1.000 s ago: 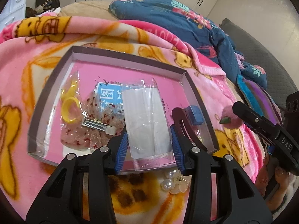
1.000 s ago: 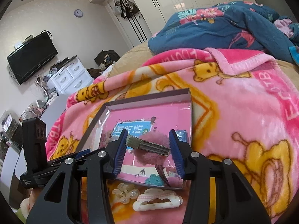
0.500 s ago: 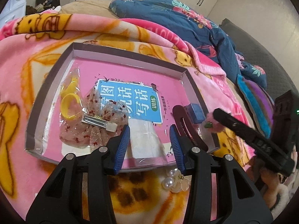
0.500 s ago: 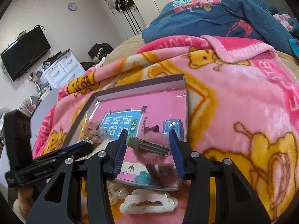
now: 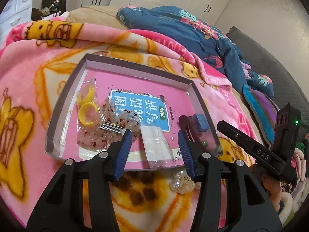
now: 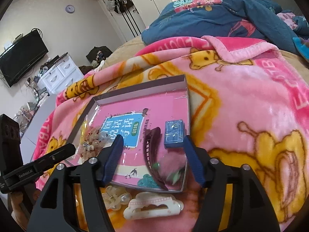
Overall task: Organize jewelry
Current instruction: 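Carry the fluffy clip and clear bag into the grey box and open both tools, then withdraw both open tools from the grey box toward the remaining items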
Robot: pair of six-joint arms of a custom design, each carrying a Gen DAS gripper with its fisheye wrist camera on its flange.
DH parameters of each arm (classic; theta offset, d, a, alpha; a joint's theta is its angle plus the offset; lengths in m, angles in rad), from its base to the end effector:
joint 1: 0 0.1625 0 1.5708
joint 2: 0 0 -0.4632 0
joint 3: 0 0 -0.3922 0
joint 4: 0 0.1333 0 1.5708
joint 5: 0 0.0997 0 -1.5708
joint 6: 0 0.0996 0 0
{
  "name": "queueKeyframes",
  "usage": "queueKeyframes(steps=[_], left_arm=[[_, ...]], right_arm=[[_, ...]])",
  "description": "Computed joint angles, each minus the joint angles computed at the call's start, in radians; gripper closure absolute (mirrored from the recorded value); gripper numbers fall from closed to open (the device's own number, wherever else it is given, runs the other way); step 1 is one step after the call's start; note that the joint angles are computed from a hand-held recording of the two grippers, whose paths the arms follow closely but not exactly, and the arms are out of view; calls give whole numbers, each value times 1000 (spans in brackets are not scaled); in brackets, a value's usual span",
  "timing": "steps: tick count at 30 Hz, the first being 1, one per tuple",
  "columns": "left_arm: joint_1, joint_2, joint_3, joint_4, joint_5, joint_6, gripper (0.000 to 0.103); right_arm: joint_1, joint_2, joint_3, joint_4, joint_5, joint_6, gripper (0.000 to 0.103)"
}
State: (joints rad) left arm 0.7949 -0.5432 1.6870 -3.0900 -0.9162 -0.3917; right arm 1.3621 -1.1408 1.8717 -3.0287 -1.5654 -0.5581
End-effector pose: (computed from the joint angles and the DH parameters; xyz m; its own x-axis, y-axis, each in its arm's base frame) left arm -0.3383 -0.6217 0.0080 -0.9166 0.1127 -0.3836 0.3264 0.7651 -0.5551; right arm 0.0013 -0.6400 0.3136 -0.9125 -0.2143 0.3486 -0.3872 0.7279 -0.5659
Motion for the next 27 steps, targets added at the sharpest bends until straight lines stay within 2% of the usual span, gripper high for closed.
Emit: queueKeyframes(steps=[9,18,19,22,27], left_arm=[[-29,-35,37,-42,47,-3,51],[-62,-98,110,-86,135,-59,24],[-66,-105,120,-92,143,-66,19],[-80,-133,148,-89,169,-92,11],[-101,-168,199,-121,206,-111,10]], right_arm=[[6,-53,40,-17,39,-2,24],[9,-106,76,-32,96,1,11],[10,-109,77,-33,97,3,11],[13,-125,80,-8,110,8,11],[24,-149,98,-14,110,-15,11]])
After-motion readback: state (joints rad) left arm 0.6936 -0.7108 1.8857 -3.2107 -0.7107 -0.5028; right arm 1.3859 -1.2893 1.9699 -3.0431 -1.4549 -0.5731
